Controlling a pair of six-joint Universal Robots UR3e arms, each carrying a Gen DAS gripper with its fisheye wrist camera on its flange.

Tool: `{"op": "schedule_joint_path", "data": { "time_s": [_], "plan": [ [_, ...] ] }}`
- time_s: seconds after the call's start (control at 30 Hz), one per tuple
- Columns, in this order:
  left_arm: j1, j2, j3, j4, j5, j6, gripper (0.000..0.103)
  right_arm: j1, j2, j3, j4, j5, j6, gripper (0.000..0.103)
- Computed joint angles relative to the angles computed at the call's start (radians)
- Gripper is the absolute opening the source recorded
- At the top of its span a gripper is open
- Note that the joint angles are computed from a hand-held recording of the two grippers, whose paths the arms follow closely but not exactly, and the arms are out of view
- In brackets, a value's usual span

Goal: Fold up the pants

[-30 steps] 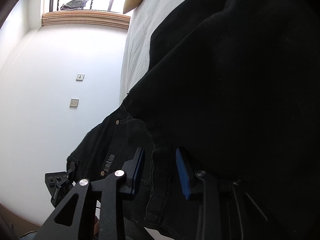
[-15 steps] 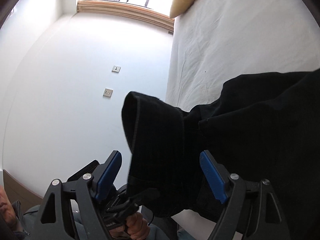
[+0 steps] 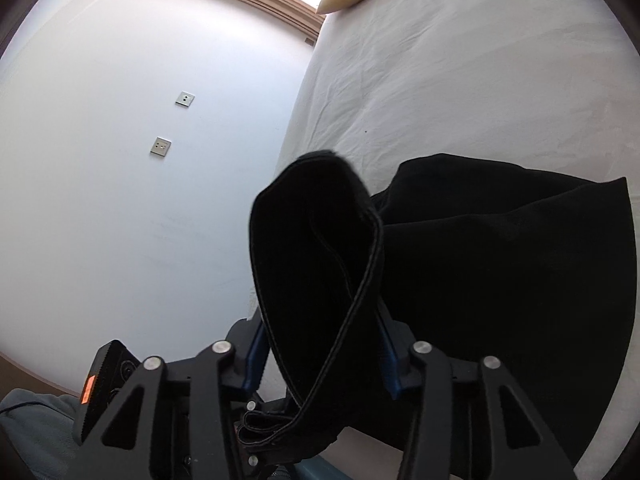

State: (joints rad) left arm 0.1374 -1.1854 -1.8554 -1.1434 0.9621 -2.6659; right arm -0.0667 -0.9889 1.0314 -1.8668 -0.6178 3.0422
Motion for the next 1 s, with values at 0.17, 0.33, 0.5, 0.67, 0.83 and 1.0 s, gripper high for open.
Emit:
{"op": "schedule_joint_path", "data": {
  "time_s": [0.17,0.33,0.5,0.67,0.83,1.0],
  "plan": [
    [-0.080,-0.071,0.014,0.076,0.032,-0.036,0.011,-0.037,-0.056,0.085,-0.023,-0.048,-0.024,0.018],
    [-0.219,-0.198,0.098,0.164,0.094,-0.136,0.011,-0.083,-0.091,0.130,-0.024,-0.062,-0.061,0.017],
    [-0.359,-0.374,0.213,0.243,0.182,-0.230,0.011,-0.114,-0.045,0.114,-0.031,-0.070,-0.075,0.016],
    [-0.456,-0.518,0.277,0.301,0.257,-0.294,0.011,-0.144,0.016,0.109,-0.027,-0.087,-0.100,0.016],
    [-0.524,-0.635,0.305,0.381,0.320,-0.332,0.013,-0.165,0.084,0.091,-0.023,-0.079,-0.113,0.017],
    [-0.520,-0.661,0.263,0.434,0.265,-0.363,0.028,-0.154,0.147,0.038,-0.011,-0.052,-0.098,0.018]
  ]
}}
